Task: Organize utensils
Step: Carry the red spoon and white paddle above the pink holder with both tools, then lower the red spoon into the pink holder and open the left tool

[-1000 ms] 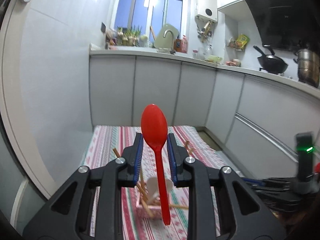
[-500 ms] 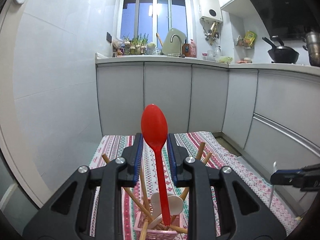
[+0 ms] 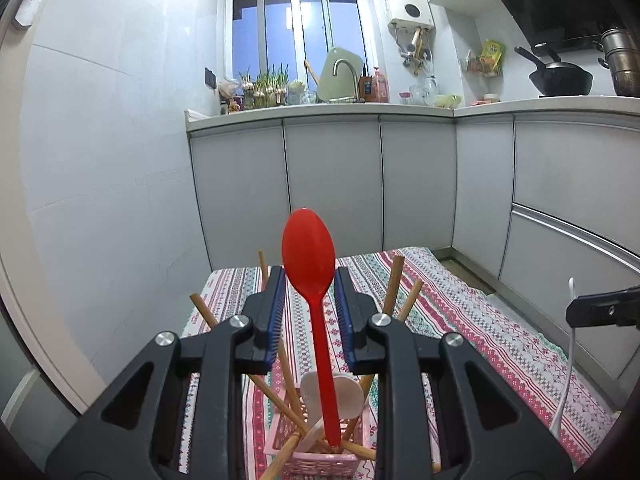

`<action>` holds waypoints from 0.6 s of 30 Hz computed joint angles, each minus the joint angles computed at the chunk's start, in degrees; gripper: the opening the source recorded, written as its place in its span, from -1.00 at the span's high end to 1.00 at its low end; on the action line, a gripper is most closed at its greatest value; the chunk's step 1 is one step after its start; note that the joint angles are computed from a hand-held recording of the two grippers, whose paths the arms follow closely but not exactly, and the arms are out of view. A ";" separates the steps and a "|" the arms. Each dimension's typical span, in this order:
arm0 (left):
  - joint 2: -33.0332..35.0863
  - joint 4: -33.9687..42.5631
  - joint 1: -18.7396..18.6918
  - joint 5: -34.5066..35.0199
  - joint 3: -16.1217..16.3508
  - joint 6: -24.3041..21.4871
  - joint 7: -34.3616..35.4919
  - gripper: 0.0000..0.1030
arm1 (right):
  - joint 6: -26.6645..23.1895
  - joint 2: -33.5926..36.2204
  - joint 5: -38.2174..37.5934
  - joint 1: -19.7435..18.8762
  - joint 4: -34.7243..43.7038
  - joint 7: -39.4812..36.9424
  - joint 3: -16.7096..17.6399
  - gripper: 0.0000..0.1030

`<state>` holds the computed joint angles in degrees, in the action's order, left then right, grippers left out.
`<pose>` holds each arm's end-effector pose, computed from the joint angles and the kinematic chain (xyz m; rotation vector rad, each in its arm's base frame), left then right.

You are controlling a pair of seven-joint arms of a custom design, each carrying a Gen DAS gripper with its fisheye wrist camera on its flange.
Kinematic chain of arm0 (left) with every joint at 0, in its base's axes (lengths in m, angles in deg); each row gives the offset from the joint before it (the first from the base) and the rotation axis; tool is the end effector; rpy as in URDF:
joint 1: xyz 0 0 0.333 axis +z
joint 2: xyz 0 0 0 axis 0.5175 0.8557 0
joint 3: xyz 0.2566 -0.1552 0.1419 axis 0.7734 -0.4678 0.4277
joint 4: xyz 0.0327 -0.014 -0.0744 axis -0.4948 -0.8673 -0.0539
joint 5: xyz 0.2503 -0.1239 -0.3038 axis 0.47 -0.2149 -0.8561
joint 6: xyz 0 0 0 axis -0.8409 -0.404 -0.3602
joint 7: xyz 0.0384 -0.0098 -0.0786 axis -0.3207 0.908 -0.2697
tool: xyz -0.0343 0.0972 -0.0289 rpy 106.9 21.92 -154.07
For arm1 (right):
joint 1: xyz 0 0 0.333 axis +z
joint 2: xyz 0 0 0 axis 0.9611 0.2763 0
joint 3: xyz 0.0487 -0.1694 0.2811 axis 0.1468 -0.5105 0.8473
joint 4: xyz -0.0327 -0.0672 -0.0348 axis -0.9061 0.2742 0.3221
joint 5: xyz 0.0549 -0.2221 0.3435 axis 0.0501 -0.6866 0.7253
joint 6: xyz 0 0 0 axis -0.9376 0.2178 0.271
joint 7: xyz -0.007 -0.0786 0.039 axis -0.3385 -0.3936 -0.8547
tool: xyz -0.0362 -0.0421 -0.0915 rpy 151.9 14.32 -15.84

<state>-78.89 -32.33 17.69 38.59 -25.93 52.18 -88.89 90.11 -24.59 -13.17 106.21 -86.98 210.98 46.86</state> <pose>0.4400 -0.3316 0.6251 -1.4479 1.2731 -0.8890 0.5024 0.4480 0.6059 -1.7782 1.4013 -0.2429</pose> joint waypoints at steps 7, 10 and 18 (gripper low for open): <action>-1.92 -0.22 -0.21 -12.49 1.75 5.01 7.58 0.07 | 1.21 -0.74 -0.11 0.05 -0.22 -0.08 0.12 0.70; -4.19 -1.02 -0.20 -19.59 1.96 6.00 12.30 0.01 | 2.15 -0.92 -0.78 0.24 -0.05 0.52 0.08 0.70; -13.51 -6.06 0.28 -36.03 3.03 4.56 20.01 -0.18 | 5.58 -0.26 -7.42 2.01 2.99 7.08 -0.99 0.70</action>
<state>-92.40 -38.39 17.97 2.56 -22.90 56.74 -68.89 95.69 -24.85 -20.60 108.22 -83.99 218.06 45.88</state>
